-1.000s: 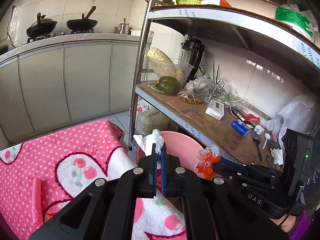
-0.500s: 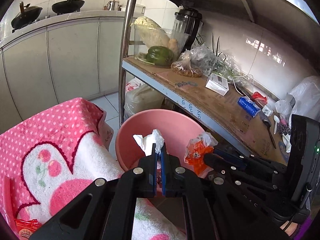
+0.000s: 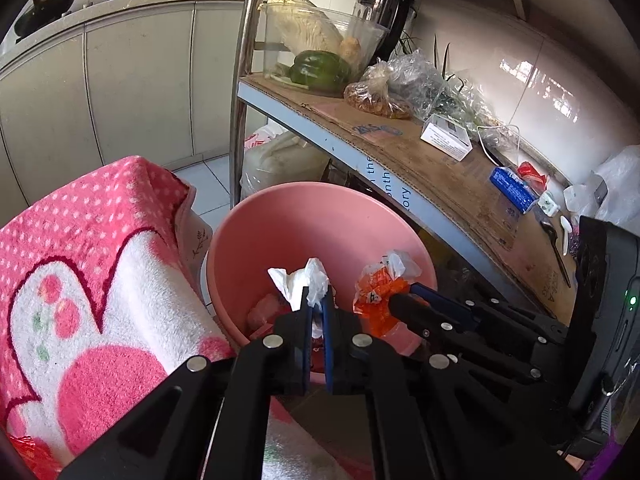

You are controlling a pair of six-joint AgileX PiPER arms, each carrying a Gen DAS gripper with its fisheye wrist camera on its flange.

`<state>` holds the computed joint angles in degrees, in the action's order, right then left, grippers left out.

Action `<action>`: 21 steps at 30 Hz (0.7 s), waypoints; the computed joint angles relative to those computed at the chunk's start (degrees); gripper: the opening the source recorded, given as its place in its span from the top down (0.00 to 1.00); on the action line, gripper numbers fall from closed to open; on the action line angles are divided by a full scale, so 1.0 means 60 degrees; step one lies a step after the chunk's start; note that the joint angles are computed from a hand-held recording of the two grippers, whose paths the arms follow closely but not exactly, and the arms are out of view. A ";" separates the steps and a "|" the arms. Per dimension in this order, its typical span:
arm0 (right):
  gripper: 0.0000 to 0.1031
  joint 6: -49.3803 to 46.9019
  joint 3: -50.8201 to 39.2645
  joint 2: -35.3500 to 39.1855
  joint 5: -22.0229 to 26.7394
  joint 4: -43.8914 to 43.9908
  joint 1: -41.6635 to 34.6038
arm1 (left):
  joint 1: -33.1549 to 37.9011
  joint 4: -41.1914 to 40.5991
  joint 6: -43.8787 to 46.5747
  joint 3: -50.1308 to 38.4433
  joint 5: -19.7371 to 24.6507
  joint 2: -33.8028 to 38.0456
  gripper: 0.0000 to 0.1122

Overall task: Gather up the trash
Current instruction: 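Open both tools to drop the tissue and orange wrapper into the bucket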

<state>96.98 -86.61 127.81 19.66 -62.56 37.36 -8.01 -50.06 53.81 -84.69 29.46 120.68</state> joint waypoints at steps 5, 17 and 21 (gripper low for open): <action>0.82 -0.1342 -0.0426 0.0254 0.0082 0.1269 -0.0096 | 0.0036 0.0515 -0.0884 -0.0407 0.0303 0.0169 0.83; 0.66 -0.1582 -0.0333 0.0135 0.0181 0.1689 -0.0113 | 0.0258 -0.0033 -0.0529 -0.0198 0.0527 -0.0224 0.80; 0.65 -0.1262 -0.0072 -0.0192 0.0228 0.1417 0.0003 | 0.0354 -0.0248 -0.0218 0.0191 0.0505 -0.0623 0.80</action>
<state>89.41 -87.04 126.66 21.03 -54.05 37.38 -5.89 -51.55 52.50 -83.54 32.49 116.94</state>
